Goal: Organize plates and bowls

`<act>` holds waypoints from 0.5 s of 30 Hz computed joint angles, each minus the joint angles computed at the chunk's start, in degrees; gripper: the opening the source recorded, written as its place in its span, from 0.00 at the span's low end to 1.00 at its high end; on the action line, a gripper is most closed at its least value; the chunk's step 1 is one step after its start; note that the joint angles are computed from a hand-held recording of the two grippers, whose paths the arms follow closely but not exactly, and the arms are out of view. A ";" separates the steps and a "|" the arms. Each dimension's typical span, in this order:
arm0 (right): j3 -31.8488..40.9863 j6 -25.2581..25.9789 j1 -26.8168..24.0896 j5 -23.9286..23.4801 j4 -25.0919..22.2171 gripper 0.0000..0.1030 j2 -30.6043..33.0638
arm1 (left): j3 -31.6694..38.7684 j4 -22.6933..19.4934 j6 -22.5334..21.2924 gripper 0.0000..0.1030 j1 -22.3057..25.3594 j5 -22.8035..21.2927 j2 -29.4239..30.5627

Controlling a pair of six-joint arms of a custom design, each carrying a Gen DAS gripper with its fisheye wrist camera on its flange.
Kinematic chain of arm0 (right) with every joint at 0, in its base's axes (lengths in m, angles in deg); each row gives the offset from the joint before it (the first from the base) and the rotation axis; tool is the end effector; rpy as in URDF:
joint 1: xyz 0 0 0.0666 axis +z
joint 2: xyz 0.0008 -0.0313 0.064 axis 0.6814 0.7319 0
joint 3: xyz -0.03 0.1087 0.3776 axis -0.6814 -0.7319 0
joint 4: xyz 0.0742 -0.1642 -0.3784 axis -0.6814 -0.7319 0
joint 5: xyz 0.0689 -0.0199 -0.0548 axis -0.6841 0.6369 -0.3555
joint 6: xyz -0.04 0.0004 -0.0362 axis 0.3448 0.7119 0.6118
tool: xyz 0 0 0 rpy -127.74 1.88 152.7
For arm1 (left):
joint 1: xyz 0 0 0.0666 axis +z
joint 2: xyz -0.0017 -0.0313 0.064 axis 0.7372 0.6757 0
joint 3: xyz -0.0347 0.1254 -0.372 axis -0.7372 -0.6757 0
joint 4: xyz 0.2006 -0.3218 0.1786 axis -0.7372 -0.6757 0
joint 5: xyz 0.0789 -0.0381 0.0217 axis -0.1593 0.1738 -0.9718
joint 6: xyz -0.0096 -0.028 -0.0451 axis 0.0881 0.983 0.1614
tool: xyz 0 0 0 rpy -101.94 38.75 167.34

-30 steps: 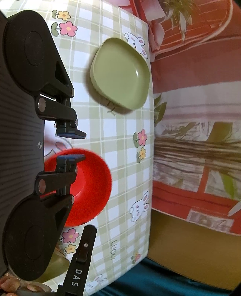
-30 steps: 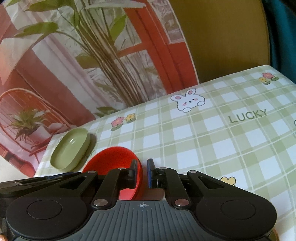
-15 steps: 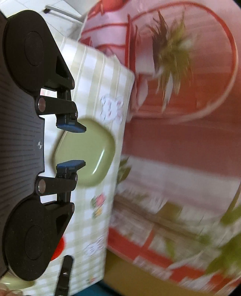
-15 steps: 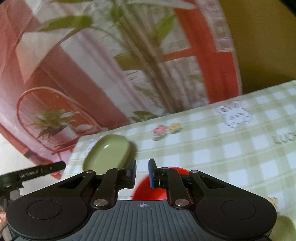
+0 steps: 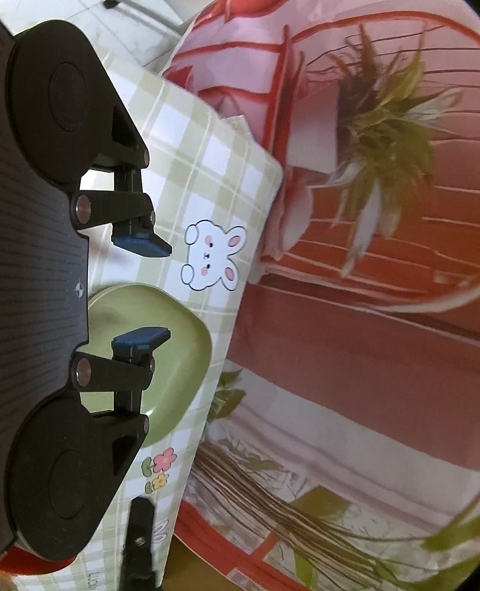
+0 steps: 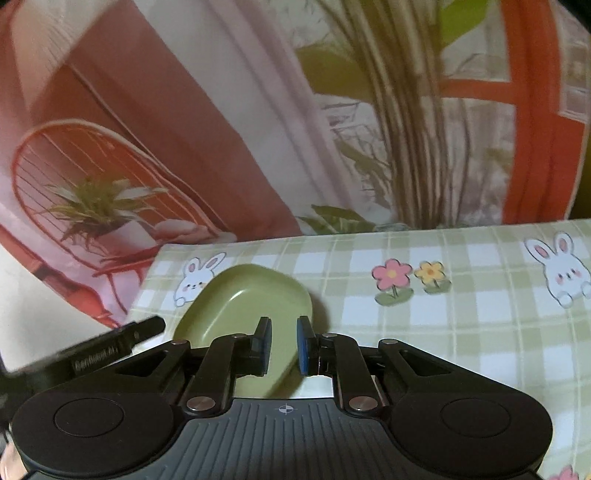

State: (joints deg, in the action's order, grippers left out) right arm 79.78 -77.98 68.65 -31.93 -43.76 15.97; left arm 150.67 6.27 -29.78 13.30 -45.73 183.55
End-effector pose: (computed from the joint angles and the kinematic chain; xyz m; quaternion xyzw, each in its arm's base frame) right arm 0.4706 0.2142 0.4204 0.2744 0.8865 0.1127 0.3551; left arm 0.5405 -0.3685 0.3713 0.1876 0.8876 -0.1690 0.3853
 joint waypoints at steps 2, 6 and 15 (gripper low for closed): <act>2.00 0.57 -0.83 -0.97 -1.41 0.17 2.34 | 0.12 -0.02 0.08 0.42 0.10 -0.29 0.84; 5.45 1.23 -1.66 -1.21 -5.06 0.17 6.55 | 0.41 -0.71 1.42 0.42 0.48 -0.11 2.16; 8.16 -0.33 -2.41 -0.72 -8.61 0.13 10.56 | 0.10 0.22 2.02 0.31 0.60 0.25 3.30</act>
